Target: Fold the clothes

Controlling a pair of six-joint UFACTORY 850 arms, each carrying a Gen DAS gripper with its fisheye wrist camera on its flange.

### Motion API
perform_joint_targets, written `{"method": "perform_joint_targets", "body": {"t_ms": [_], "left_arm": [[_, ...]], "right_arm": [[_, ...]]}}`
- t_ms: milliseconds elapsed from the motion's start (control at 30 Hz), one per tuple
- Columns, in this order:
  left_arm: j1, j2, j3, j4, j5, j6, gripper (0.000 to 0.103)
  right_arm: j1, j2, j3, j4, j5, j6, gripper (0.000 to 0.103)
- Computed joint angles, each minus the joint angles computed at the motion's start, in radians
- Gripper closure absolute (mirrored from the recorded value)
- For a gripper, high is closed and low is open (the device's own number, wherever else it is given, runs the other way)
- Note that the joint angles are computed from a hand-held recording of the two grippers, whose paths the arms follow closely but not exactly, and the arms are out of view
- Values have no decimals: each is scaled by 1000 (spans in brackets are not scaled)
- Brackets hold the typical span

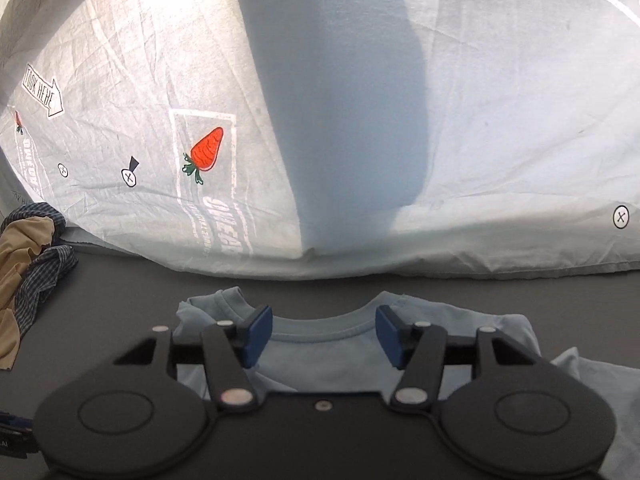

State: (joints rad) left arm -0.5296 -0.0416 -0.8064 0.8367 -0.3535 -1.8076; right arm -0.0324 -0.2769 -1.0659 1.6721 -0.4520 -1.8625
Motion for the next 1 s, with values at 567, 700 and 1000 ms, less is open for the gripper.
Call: {"method": "perform_joint_targets", "body": {"t_ms": [567, 700, 1000], "left_arm": [[-139, -244, -290, -307, 23, 434, 43], [-128, -310, -364, -423, 20, 536, 43], [-117, -350, -416, -543, -12, 622, 41]], "right_arm": [[-508, 68, 172, -162, -121, 621, 39], [-512, 16, 149, -235, -222, 780, 37], [-479, -65, 88, -101, -243, 960, 43]]}}
